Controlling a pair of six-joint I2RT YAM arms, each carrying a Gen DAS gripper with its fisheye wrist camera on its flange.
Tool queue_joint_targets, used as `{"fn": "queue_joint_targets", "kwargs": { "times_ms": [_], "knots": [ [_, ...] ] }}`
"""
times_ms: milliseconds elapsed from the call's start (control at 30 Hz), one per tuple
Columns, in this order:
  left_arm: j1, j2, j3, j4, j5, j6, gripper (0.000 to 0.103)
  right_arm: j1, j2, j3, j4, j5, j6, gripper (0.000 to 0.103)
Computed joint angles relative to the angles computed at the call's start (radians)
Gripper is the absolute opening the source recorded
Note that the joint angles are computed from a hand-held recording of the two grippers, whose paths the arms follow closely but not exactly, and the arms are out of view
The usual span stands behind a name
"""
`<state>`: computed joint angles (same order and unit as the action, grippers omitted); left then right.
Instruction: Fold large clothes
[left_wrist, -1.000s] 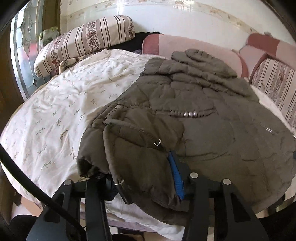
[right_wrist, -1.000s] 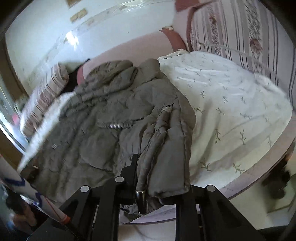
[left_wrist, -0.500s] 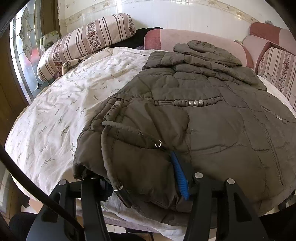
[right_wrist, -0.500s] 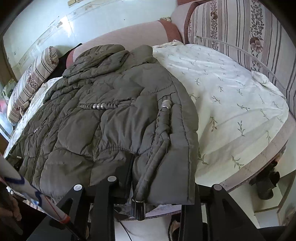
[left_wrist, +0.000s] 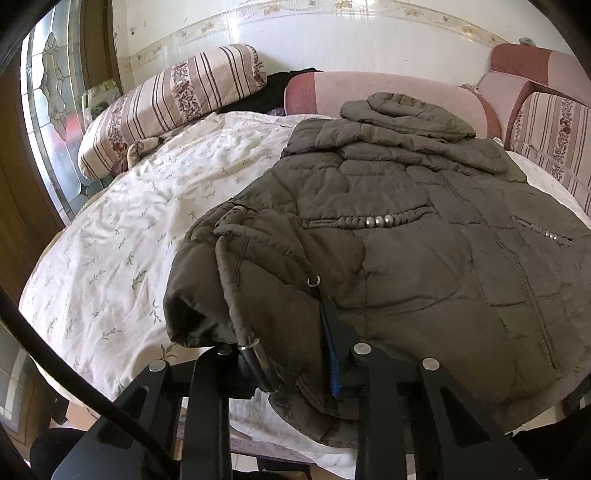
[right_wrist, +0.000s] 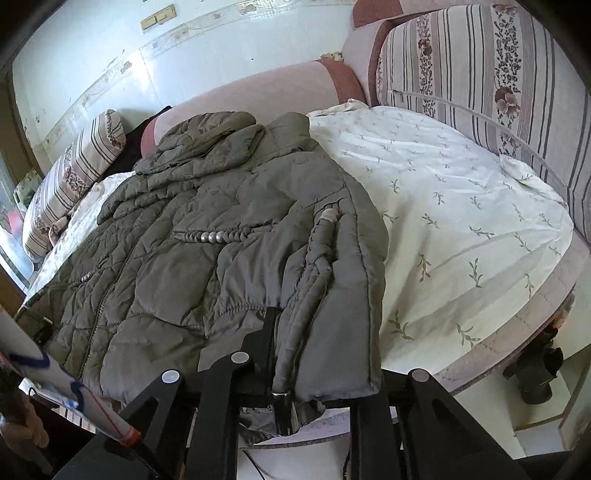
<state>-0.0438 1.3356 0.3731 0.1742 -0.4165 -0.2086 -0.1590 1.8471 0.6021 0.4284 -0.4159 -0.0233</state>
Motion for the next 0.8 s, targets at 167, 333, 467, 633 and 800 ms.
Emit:
{"fn": "queue_joint_targets", "kwargs": {
  "times_ms": [167, 333, 467, 633, 800],
  "knots": [
    [-0.018, 0.011, 0.006, -0.003, -0.029, -0.003, 0.025, -0.001, -0.011, -0.008, 0.012, 0.001, 0.003, 0.018],
    [-0.034, 0.017, 0.006, -0.005, -0.054, -0.005, 0.025, 0.001, -0.024, -0.028, 0.044, 0.014, -0.016, 0.018],
    [-0.043, 0.016, 0.008, -0.011, -0.068, -0.01, 0.025, 0.0, -0.039, -0.047, 0.066, 0.007, -0.01, 0.017],
    [-0.058, 0.007, 0.004, -0.019, -0.085, -0.018, 0.024, -0.009, -0.048, -0.055, 0.075, -0.01, -0.01, 0.016],
    [-0.077, -0.009, 0.004, -0.033, -0.105, -0.022, 0.023, -0.02, -0.055, -0.058, 0.079, -0.031, -0.009, 0.015]
  ]
}}
